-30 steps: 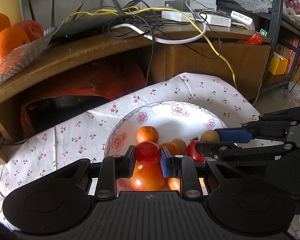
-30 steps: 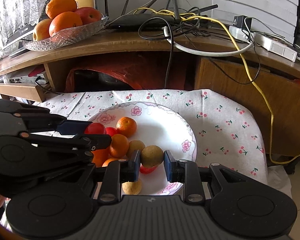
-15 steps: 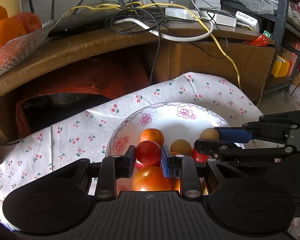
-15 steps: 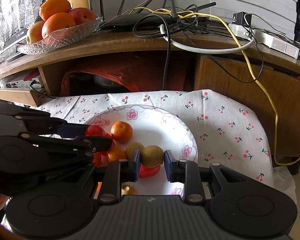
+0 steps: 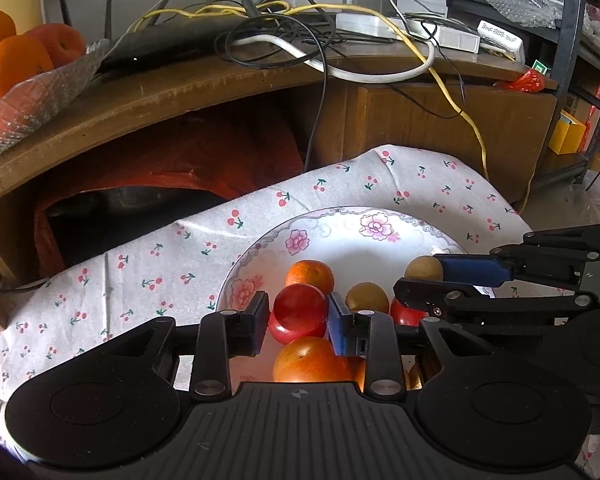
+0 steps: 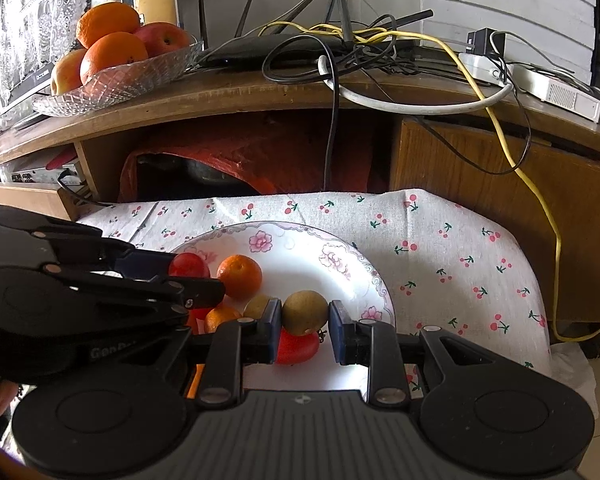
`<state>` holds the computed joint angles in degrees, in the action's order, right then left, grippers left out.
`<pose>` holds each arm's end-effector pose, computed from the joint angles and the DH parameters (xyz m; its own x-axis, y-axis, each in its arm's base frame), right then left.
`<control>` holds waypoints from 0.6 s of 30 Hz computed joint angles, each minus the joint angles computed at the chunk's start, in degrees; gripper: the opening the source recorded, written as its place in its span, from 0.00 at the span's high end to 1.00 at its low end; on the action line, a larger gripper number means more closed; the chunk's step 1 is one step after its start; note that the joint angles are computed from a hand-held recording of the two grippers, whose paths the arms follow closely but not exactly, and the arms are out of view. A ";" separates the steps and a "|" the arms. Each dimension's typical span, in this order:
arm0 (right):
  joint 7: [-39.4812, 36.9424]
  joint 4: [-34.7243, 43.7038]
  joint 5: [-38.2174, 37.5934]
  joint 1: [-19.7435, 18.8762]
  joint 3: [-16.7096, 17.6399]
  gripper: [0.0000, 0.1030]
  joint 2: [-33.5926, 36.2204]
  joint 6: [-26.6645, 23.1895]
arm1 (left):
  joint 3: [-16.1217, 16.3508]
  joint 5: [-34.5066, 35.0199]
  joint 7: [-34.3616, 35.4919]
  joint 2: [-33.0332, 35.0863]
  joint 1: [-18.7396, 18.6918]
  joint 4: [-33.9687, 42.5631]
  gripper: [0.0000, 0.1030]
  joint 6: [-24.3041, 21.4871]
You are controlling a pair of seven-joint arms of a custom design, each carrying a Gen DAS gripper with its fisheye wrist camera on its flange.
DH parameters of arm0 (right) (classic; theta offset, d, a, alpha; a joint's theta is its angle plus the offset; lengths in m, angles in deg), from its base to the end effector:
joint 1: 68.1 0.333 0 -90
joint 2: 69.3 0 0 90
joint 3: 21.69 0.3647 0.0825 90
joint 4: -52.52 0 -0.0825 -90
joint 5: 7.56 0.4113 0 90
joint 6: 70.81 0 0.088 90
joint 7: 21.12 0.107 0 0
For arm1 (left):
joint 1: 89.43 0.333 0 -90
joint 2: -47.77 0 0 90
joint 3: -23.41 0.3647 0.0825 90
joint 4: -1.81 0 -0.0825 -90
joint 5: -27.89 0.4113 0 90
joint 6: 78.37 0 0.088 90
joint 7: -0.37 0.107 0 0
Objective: Organize fruits
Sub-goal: 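Open the left tool over the bowl while the right tool releases the kiwi into it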
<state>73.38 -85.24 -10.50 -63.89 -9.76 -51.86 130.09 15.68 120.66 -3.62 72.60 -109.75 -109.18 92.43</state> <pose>0.5503 0.1616 0.3096 0.2600 -0.9608 -0.0966 -0.6890 -0.1145 -0.7157 0.5491 -0.3640 0.3099 -0.3422 -0.9387 -0.0428 -0.6555 0.2711 -0.7049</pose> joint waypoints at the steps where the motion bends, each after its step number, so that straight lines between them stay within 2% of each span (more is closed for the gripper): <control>1: 0.23 -0.05 -0.20 -0.24 0.19 0.74 -0.11 -0.16 | 0.01 -0.01 -0.06 -0.11 -0.01 -0.12 0.60 -0.05; 12: 3.60 -1.25 -2.66 -2.78 1.95 0.73 -1.55 -1.39 | -0.42 0.58 -0.99 -0.85 -0.11 -0.98 0.55 -0.48; 18: 4.20 -1.98 -2.63 -2.04 1.19 0.73 -2.31 -1.30 | -0.75 1.39 -2.04 -1.77 0.03 -1.67 0.51 -0.81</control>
